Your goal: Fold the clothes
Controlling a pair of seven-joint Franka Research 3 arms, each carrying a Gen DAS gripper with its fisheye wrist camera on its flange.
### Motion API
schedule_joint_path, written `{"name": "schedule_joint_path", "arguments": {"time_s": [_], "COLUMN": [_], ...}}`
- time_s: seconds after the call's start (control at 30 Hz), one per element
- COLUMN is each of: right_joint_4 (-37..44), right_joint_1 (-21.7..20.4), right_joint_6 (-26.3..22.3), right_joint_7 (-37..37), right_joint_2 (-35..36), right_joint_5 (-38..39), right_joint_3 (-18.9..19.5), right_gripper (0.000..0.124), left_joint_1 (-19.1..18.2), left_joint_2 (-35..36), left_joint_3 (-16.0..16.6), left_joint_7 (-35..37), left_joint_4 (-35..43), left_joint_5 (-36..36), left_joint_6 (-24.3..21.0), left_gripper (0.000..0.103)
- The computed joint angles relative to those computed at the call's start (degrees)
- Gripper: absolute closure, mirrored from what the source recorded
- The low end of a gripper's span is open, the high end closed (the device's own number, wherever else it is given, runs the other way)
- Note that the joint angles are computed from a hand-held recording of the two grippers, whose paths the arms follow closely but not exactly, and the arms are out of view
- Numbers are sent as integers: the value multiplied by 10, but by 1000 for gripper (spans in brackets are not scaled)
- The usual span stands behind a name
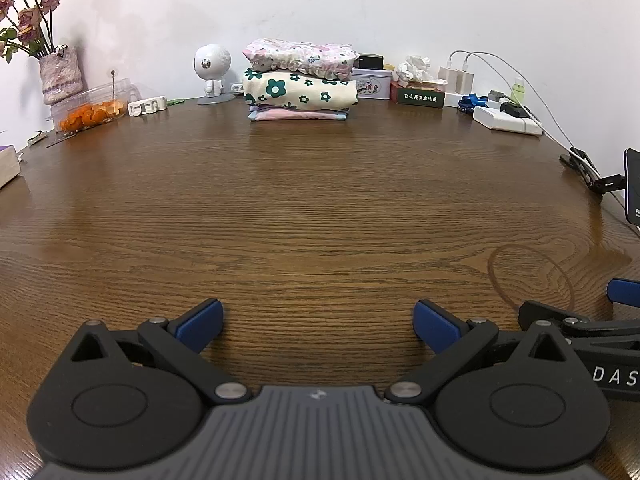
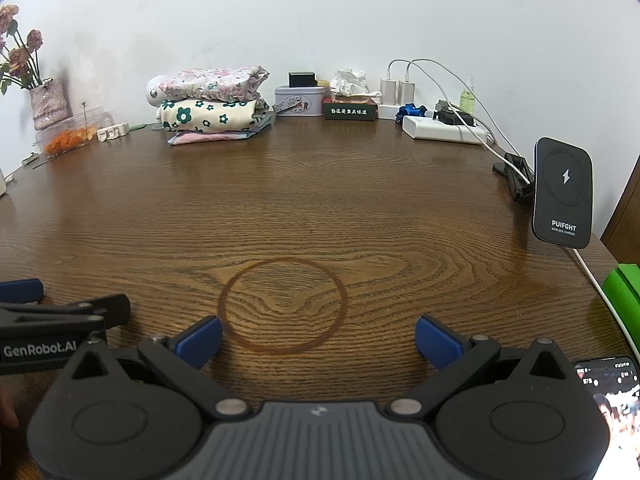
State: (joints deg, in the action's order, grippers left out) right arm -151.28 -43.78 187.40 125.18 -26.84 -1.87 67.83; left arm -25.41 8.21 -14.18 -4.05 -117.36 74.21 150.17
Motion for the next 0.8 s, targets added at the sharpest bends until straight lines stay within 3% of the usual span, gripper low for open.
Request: {"name": "schedule_joint_path", "arguments": {"time_s": [0.8], "right_joint_4": [0], "right_joint_1": [0], "right_joint_6": [1], "right_joint_7": [-3], "right_joint_2": [1], "right_joint_5": [2], "right_joint_3": [-1], "right_gripper": [21], "left_joint_1": [1], "left_joint_2": [-2], "left_joint_3": [0], "left_joint_7": [-2], "left_joint_4": [-3], "left_joint_5": [1], "left_joint_6": [2], "left_gripper": [0]}}
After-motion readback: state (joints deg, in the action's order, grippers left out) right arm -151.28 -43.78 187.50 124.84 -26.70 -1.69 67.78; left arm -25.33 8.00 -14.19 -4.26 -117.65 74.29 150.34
